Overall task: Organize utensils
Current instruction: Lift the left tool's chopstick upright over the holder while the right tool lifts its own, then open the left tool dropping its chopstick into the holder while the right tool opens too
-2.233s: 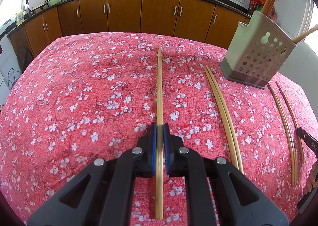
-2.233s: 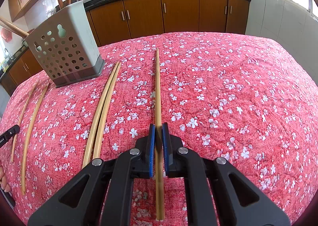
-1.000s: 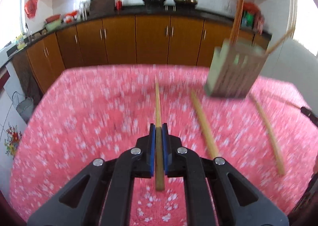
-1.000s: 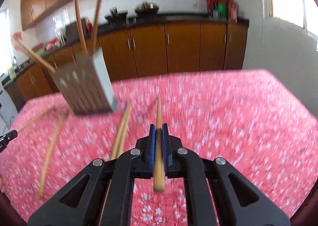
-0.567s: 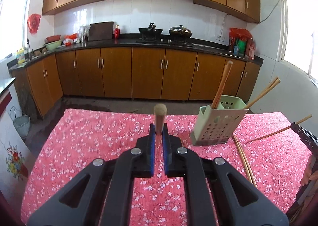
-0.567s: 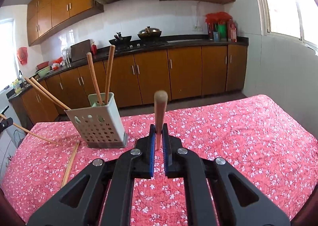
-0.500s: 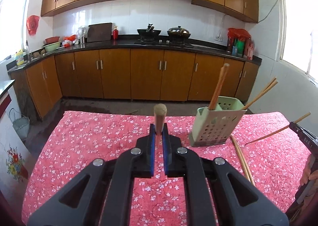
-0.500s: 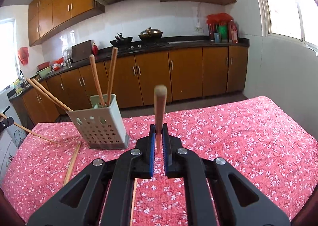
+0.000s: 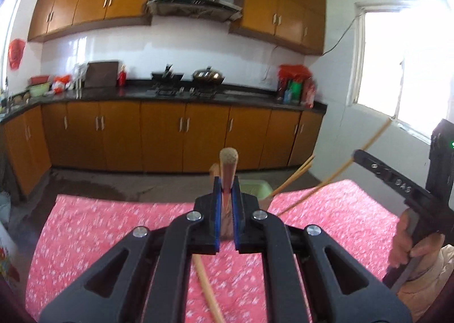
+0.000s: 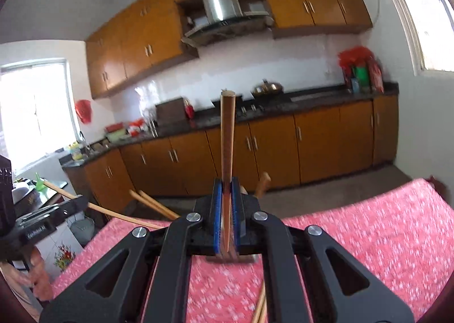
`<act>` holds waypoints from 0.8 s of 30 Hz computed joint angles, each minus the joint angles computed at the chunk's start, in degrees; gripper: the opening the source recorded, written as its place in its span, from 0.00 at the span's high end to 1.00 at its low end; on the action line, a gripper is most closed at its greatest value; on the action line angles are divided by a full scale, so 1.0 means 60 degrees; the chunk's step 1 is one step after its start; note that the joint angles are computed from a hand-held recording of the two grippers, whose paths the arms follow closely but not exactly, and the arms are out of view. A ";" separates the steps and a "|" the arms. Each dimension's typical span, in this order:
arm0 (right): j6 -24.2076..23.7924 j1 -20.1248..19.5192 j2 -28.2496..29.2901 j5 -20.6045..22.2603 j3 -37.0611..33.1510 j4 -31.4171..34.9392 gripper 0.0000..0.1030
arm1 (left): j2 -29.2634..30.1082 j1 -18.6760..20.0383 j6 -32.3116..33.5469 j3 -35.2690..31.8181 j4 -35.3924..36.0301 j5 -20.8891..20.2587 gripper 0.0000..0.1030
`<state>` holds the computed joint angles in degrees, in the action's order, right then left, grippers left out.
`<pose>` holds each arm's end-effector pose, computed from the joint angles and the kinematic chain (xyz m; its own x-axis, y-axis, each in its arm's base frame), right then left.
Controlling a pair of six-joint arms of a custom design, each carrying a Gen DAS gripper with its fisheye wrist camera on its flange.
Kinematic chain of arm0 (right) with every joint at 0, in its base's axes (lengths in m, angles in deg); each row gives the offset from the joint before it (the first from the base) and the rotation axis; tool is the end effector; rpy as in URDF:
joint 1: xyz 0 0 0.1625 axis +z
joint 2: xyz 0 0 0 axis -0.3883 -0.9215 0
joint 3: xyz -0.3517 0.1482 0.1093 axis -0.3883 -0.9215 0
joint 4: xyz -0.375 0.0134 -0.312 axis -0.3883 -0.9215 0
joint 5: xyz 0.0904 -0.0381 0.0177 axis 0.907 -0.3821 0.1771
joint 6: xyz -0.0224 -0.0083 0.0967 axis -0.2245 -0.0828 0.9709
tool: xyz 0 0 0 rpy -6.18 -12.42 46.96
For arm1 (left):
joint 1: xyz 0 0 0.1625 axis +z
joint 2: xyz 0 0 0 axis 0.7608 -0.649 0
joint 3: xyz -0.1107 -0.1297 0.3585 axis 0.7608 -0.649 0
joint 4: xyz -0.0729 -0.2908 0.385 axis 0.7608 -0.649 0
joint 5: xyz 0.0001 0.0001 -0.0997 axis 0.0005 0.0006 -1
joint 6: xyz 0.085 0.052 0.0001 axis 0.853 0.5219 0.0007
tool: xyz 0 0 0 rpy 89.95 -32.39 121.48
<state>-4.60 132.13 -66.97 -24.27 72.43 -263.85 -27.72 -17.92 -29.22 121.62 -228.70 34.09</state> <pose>0.2651 -0.4313 0.2693 -0.8340 -0.2401 0.4968 -0.5491 0.2727 -0.7900 -0.2840 -0.4237 0.2918 -0.7606 0.2510 -0.5988 0.6476 0.3590 -0.6721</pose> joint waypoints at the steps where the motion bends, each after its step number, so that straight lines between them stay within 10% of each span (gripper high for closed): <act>1: -0.0135 0.0109 0.0190 -0.0035 -0.0156 -0.0217 0.93 | 0.0220 -0.0056 0.0226 -0.0132 -0.0304 0.0017 0.92; 24: -0.0411 -0.0363 0.2458 -0.0677 -0.2068 0.0000 0.90 | 0.2943 0.1463 0.0653 -0.2228 -0.0608 -0.0721 0.92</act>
